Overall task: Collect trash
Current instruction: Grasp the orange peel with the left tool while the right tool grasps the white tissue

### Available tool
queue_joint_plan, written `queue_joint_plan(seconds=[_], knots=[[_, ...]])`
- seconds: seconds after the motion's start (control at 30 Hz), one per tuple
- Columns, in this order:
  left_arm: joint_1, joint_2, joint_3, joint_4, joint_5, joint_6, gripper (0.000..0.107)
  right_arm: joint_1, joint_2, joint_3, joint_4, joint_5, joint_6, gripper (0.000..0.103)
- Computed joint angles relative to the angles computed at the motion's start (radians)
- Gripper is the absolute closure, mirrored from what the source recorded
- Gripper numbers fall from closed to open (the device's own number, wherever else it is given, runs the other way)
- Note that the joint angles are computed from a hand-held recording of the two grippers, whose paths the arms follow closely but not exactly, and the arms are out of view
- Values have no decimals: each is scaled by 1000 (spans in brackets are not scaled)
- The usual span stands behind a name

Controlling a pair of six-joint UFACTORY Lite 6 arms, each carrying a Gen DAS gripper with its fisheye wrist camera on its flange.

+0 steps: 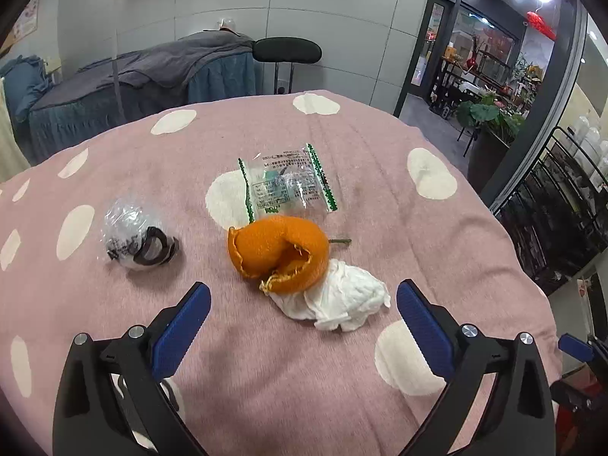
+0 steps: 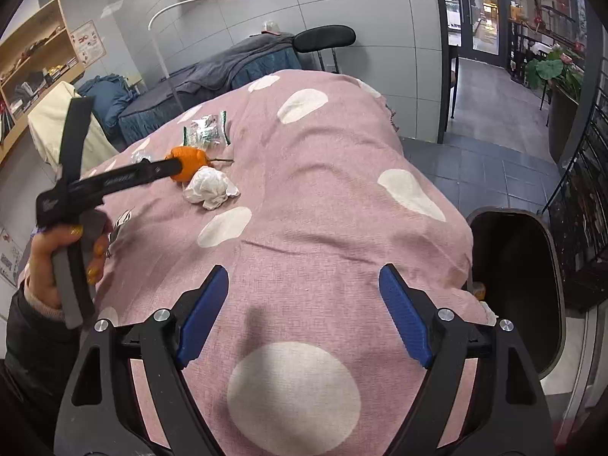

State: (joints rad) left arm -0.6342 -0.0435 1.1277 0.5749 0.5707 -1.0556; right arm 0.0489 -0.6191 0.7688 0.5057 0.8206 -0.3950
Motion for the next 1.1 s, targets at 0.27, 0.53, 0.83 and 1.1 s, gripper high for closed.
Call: queue_joint_plan(seconds=[0.27, 0.53, 0.83, 1.1], knots=[[92, 158, 116, -47, -52, 103, 28, 168, 116, 91, -113, -70, 141, 22], [95, 31, -21, -26, -120, 78, 53, 325, 325, 252, -230, -151, 269, 22], [116, -201, -172, 168, -167, -167, 55, 477, 755, 620, -291, -120, 318, 22], [164, -220, -192, 167, -200, -174, 55, 511, 1163, 1032, -357, 17, 363, 30]])
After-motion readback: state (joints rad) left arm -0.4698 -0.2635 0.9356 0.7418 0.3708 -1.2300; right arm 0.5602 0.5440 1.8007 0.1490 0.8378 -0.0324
